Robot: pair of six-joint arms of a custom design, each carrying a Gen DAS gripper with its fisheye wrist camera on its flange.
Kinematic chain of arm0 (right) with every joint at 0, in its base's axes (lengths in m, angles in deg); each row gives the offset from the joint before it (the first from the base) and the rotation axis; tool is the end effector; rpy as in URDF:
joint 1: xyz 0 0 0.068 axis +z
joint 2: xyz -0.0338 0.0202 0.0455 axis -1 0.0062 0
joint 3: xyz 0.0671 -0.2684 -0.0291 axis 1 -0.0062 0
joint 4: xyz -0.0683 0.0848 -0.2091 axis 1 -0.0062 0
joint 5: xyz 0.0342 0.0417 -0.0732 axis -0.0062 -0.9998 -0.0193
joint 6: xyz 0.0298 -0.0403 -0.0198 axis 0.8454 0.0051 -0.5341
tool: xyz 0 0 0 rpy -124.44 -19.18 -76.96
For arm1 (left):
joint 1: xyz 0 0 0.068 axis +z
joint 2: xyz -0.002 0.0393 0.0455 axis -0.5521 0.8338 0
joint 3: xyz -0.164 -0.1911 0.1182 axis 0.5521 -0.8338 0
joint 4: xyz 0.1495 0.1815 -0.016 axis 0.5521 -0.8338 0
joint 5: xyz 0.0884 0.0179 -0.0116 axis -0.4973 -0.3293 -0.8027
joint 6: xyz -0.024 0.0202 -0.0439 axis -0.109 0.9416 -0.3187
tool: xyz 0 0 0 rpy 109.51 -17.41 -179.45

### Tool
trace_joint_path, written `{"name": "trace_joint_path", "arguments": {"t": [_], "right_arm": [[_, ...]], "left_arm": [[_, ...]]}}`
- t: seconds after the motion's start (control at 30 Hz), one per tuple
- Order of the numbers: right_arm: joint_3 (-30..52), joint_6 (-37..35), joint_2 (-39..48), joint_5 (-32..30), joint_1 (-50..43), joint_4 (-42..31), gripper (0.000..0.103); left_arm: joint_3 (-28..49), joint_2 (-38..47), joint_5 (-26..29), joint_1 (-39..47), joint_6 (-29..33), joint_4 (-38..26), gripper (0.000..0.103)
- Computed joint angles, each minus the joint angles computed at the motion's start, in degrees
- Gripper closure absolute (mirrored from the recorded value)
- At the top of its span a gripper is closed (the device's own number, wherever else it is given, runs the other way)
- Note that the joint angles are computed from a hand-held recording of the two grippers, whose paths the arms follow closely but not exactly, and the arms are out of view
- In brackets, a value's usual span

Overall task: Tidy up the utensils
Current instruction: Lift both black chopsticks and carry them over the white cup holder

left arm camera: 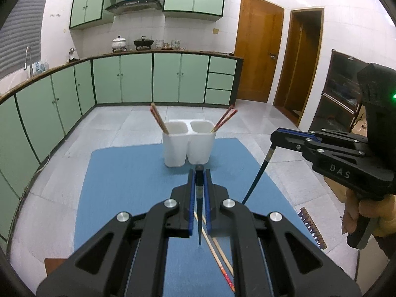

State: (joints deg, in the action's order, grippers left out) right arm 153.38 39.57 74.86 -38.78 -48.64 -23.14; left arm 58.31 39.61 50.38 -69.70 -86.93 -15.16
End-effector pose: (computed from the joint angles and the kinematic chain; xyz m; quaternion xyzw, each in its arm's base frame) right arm 0.1836 0.1445 0.3462 -0.1167 0.8646 0.0929 0.4798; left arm 0.1790 -0.1254 0.3563 0.1642 0.8624 -0.1376 0.4588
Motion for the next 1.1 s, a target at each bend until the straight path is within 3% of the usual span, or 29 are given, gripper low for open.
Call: {"name": "trace_joint_path", "arguments": {"t": [0.37,0.77,0.9,1.1], "right_arm": [[19.9,-6.2,8.4,-2.8,-5.8,-7.6,0.097],[52.4,-8.4,28.0,-10.7,-18.0,-15.6,0.097],[61.4,-9.6,34.2,-10.5,-19.0,-17.7,0.097],[67.4,-12.3,41.0,-10.3,-20.6,-16.3,0.097]], "left_arm": [[17.0,9.0,3.5,4.4,4.4,-2.3,0.097],[50.3,31.1,0.4,5.4,7.3,-7.6,0.097],[60.0,39.3,0.0,6.5,7.6,-8.7,0.097],[67.7,47.9,0.9,8.7,7.0,-5.8,0.097]]}}
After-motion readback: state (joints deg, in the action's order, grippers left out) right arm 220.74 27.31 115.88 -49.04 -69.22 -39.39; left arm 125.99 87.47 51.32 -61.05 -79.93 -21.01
